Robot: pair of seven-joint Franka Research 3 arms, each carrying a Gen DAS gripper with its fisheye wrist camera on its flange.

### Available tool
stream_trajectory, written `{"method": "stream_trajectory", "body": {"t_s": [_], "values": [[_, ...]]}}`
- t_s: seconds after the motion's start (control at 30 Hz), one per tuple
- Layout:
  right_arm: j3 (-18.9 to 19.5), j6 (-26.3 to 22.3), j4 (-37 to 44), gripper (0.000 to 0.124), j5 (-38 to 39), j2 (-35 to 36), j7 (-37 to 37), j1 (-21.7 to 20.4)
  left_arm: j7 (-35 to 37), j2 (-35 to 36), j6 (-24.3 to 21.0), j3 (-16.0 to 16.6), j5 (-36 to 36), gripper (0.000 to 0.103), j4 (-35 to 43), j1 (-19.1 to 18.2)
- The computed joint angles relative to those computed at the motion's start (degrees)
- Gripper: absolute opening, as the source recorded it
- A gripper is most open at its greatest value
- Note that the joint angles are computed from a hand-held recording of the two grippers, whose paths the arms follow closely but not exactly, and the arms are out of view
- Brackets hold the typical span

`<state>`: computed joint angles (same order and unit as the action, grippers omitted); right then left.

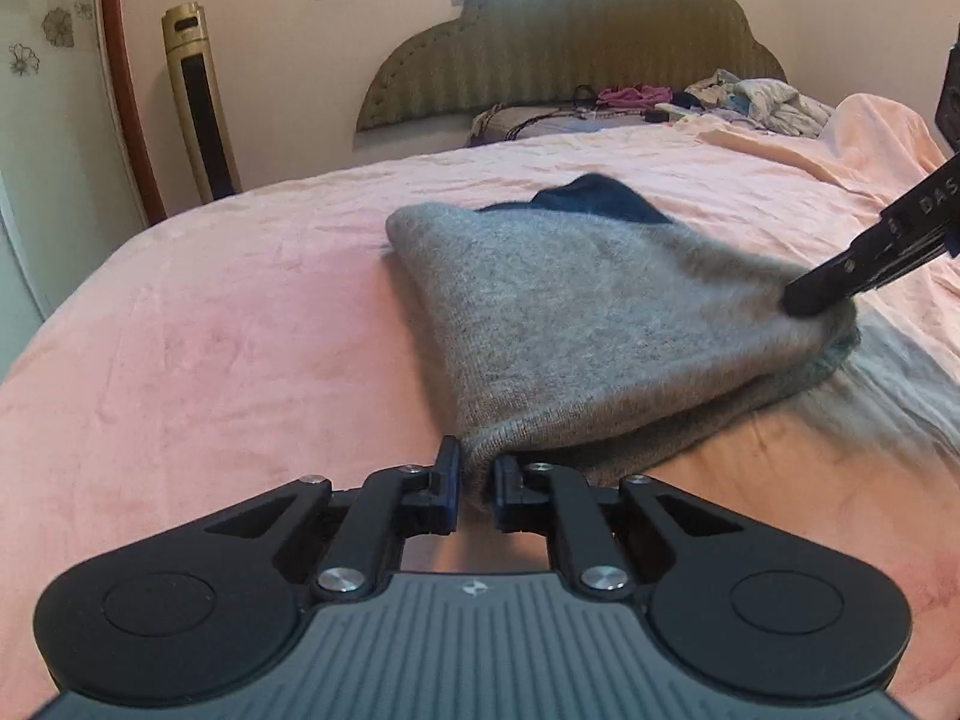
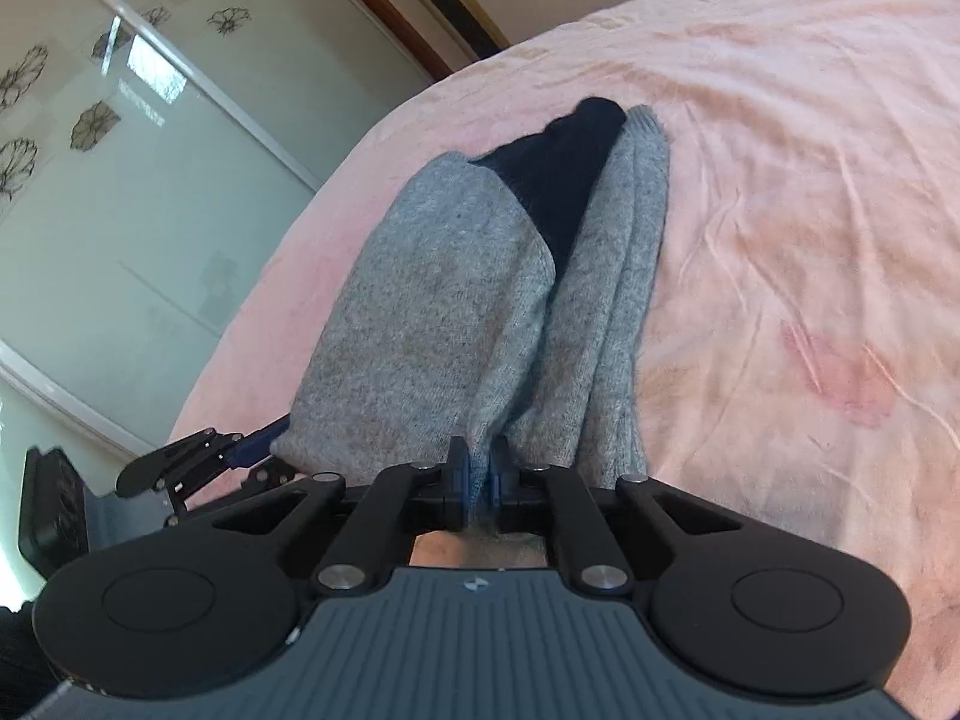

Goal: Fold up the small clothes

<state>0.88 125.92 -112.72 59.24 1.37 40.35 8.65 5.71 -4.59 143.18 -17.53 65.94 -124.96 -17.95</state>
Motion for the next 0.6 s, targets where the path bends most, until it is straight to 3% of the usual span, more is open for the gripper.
{"method": "stream_trajectory", "body": {"t_s": [0.13,0.2,0.3,0.37,0.4,0.5,0.6], "values": [[-0.4,2.5,-0.2,0.010,-3.4,1.7,3.5,-0.4,0.0,0.0,0.5,-0.2,1.8,0.010,-0.6,-0.2],[-0.3,1.8,-1.0,0.009,-0.7,1.5,1.5,-1.0,2.1,-2.1,4.1,0.4,1.6,0.011,-2.6,0.0],[-0.8,-1.6,0.3,0.032,2.1,1.0,1.8,-2.0,6.6,-7.8,13.1,1.7,-0.8,0.012,-7.0,1.6],[-1.1,-1.3,1.1,0.069,8.0,0.7,-0.8,-2.7,3.0,-10.1,17.7,1.3,1.3,0.014,-7.7,4.0],[-1.1,-0.8,2.8,0.072,11.1,1.7,-1.5,-2.8,0.9,-9.9,18.6,0.6,2.2,0.020,-7.0,5.3],[0.2,1.3,11.6,0.071,13.3,8.3,2.0,-2.6,-4.0,-4.9,14.6,-2.4,7.2,0.034,-1.6,7.6],[1.9,2.2,24.4,0.064,5.7,18.8,12.8,-1.5,-3.4,2.2,12.4,-1.5,7.5,0.034,3.7,5.7]]}}
